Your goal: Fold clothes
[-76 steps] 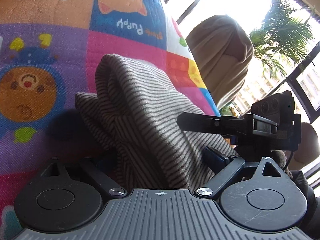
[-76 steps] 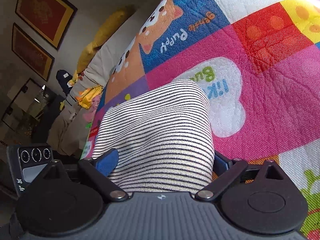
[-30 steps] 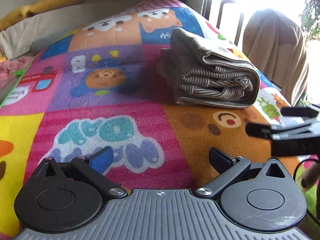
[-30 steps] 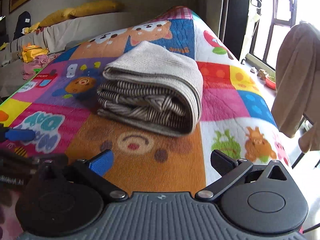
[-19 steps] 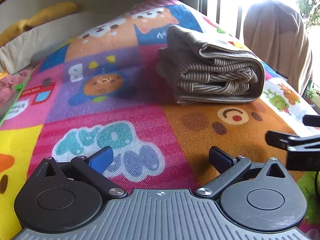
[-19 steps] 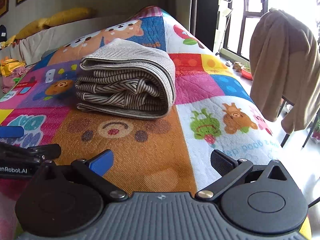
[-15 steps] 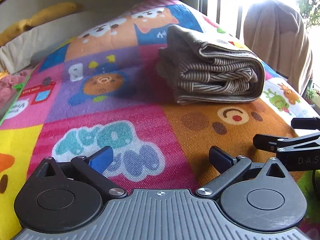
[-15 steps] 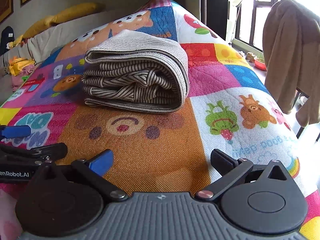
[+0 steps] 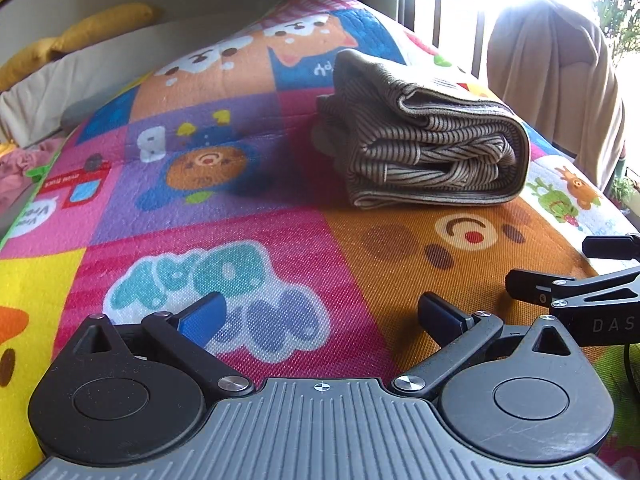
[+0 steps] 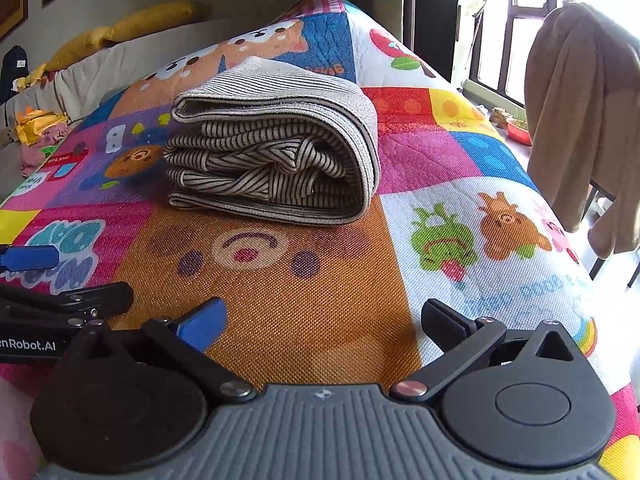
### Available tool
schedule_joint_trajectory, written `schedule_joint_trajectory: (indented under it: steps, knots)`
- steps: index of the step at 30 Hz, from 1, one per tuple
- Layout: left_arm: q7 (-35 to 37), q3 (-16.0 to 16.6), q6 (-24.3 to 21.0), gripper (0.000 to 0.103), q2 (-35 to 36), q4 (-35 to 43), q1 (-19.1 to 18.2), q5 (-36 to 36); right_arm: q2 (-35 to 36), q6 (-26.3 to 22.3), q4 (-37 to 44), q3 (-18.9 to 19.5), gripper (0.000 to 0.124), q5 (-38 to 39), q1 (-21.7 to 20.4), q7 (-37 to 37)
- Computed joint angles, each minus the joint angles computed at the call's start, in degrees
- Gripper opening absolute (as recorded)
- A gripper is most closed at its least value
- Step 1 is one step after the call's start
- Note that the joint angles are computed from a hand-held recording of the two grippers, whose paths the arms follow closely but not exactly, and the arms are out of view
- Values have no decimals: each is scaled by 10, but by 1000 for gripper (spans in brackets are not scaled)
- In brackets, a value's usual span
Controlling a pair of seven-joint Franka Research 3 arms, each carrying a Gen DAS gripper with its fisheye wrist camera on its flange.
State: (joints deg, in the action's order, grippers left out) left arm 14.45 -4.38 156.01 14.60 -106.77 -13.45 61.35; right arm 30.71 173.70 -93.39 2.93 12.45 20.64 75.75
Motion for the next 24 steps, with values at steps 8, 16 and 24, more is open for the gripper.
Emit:
schedule_joint_trajectory:
  steps: [8,16,24]
  knots:
    - [-1,2,4,103,-4,-7,4,5,-1,0,-1,-2,103,1,2,2]
    - [-1,-1,-2,103,-2,-2,2,5,0,0,-1,0,103,1,0,1]
    - [0,-1,-3,103,-2,-1,1,4,-1,0,-1,-1,103,1,1,1]
